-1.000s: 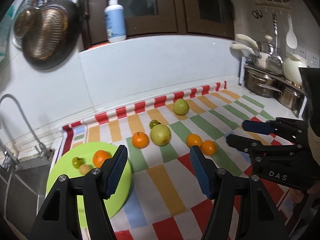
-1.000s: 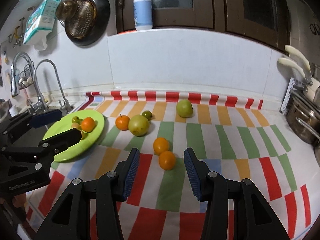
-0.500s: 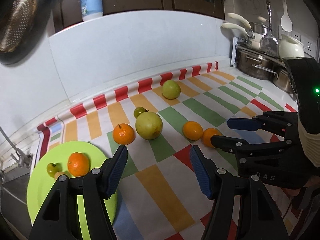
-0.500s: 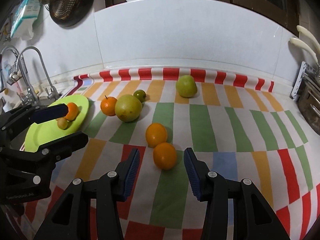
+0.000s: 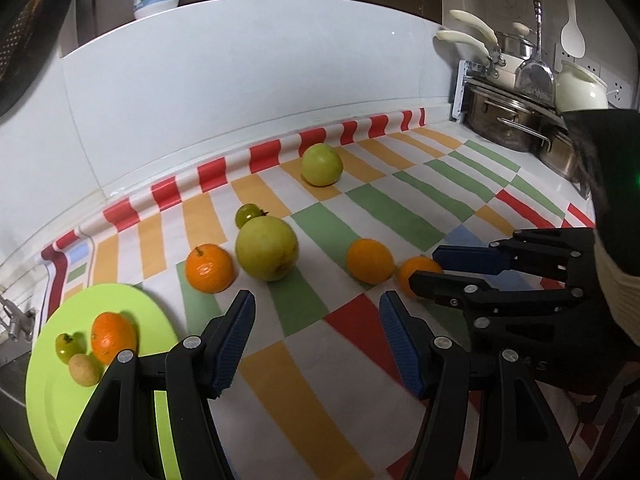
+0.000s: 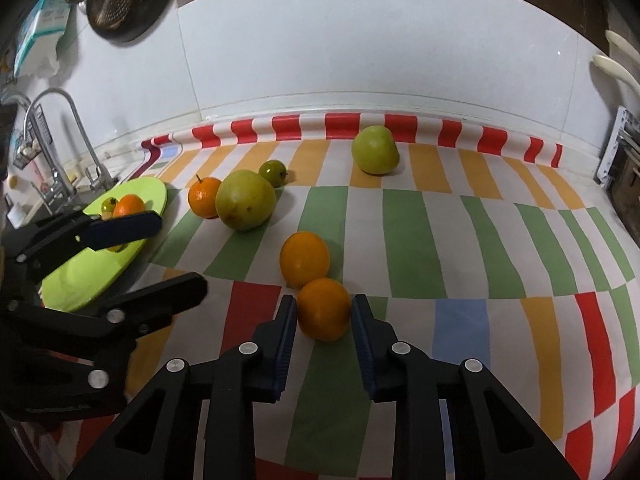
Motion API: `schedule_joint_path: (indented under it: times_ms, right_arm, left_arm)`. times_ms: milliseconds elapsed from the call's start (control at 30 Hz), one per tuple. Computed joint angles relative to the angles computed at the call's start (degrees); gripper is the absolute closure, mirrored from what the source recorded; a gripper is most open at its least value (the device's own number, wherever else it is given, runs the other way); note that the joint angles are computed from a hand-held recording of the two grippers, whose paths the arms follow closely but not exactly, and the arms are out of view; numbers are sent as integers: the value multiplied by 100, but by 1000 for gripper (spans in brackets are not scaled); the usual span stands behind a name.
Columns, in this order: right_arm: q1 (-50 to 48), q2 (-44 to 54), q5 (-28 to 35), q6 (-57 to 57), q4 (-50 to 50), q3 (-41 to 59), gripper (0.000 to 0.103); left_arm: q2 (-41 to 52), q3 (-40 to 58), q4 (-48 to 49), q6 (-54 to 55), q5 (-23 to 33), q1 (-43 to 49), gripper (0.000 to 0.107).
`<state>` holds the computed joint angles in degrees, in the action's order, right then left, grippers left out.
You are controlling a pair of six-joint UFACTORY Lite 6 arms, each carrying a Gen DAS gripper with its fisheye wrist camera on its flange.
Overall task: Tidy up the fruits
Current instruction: 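Move both open tools toward the oranges on the cloth, then grasp an orange with the left tool while the right tool grasps another orange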
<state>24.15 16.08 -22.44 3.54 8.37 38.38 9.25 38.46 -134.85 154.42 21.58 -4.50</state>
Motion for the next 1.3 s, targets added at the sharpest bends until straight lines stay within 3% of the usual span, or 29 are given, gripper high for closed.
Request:
schedule_joint_path:
  times_ms: [167,233,333,400,467,667,800,933,1067,1167,1300]
  right_arm:
    - [-232,-413,-97,40,9,-337,78]
    - [-357,-494,-116,-23,54,-400,86]
    - [-608,-464,-21,418,-430,-378,86]
    - [-811,-498,-67,1015,-1033,-460,82]
    - [-1050,-544,-102,1842,-1850,-549,71]
    - [-1153,-632,-226,1938,-2070,-819,70]
    - [-1214,-618,-254,2014,-2212,-826,70]
    - [-1386,-495,-244,2730,-2865,-729,66]
    - [-1361,-364,-221,2976,-3090,-642,66]
    - [-1264,-279,-168,2666,-2733,-615,66]
    - [-1246,-288,-183,2547,-2644,-661,67]
  left_arm:
    - [353,364,-104,-125,-72,-310,44]
    - [576,588,-84,-260,-132,-472,44]
    - [789,836,110,-619,-211,-627,44]
    - [861,899,-33,-511,-281,-714,44]
    - [915,932,-137,-366,-333,-792,44]
    - [1284,1241,-715,206,-528,-1050,44]
    - [1606,1626,-812,137,-746,-1155,51]
    - [1887,1992,-322,-483,-889,-1180,55]
    - [2159,2264,-359,-489,-1091,-1243,72]
    - [2080,2172,212,-1045,-993,-1142,72]
    - [1615,1603,-134,-651,-900,-1026,72]
